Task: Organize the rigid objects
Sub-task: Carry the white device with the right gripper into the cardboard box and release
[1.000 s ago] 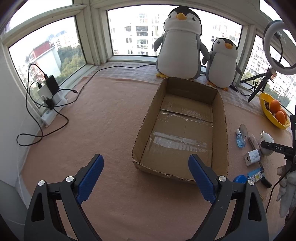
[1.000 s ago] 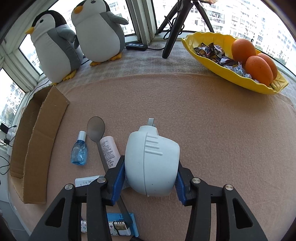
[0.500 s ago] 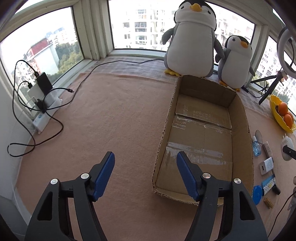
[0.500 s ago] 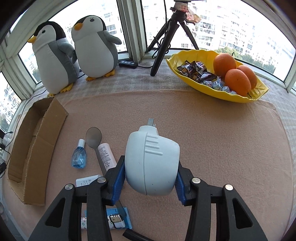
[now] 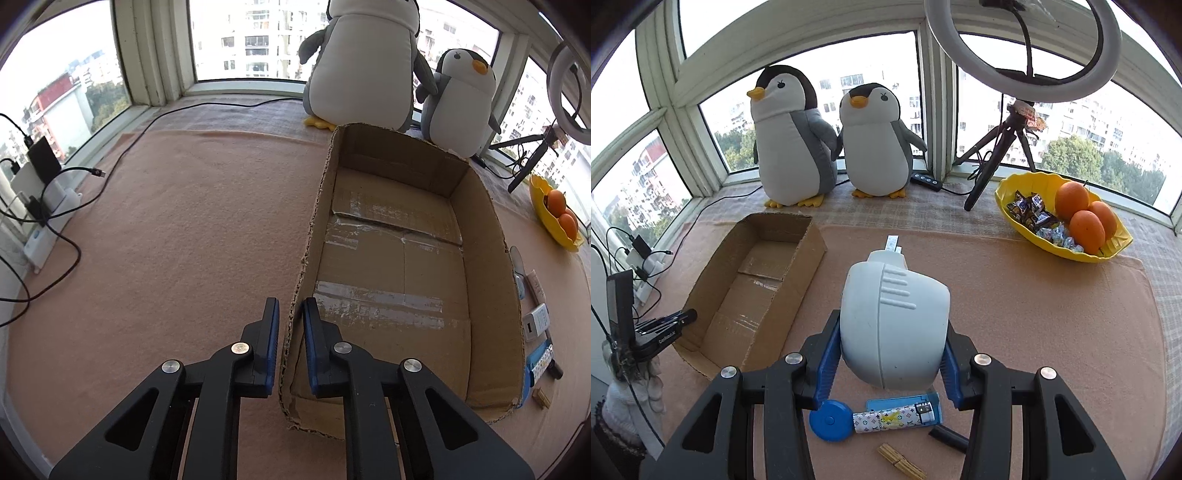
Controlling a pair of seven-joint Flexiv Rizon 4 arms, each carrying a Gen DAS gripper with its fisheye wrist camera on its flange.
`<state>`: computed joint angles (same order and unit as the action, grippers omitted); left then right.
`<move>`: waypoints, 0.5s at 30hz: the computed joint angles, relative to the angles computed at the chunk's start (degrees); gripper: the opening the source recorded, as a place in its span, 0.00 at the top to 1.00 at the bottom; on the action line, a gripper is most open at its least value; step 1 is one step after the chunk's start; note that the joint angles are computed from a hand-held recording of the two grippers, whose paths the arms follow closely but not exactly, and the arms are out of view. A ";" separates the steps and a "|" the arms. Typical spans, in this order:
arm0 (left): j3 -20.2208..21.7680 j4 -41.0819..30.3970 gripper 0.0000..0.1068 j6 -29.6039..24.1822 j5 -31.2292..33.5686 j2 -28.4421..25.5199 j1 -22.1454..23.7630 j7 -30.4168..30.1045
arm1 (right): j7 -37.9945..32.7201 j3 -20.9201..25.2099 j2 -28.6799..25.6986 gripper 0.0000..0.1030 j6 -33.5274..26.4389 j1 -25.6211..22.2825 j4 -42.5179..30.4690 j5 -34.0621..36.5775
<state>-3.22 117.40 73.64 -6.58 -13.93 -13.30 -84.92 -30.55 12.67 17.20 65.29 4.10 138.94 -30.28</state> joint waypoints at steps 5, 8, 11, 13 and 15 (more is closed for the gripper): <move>-1.55 0.86 0.92 1.46 -2.97 -0.20 1.23 3.21 | -0.04 0.97 -4.24 0.58 2.01 2.86 -3.32 -0.72; -2.31 1.60 0.93 2.37 -5.03 -0.14 1.71 5.03 | 0.31 1.08 -7.30 0.58 3.20 4.70 -5.14 -1.56; -2.07 1.79 0.93 3.02 -5.26 -0.21 1.38 5.47 | -0.24 0.65 -10.51 0.58 3.91 6.71 -7.09 -1.79; -1.92 1.80 0.93 3.27 -5.23 -0.29 1.20 5.51 | -0.55 0.29 -12.62 0.58 4.28 7.97 -8.36 -2.03; -2.24 2.10 0.93 3.56 -5.97 -0.23 1.41 6.05 | -0.61 -0.08 -14.64 0.58 4.54 9.14 -9.44 -2.63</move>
<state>-5.46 119.51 77.20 -12.55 -14.16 -11.89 -78.87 -31.17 12.60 2.56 69.83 13.23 129.50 -32.92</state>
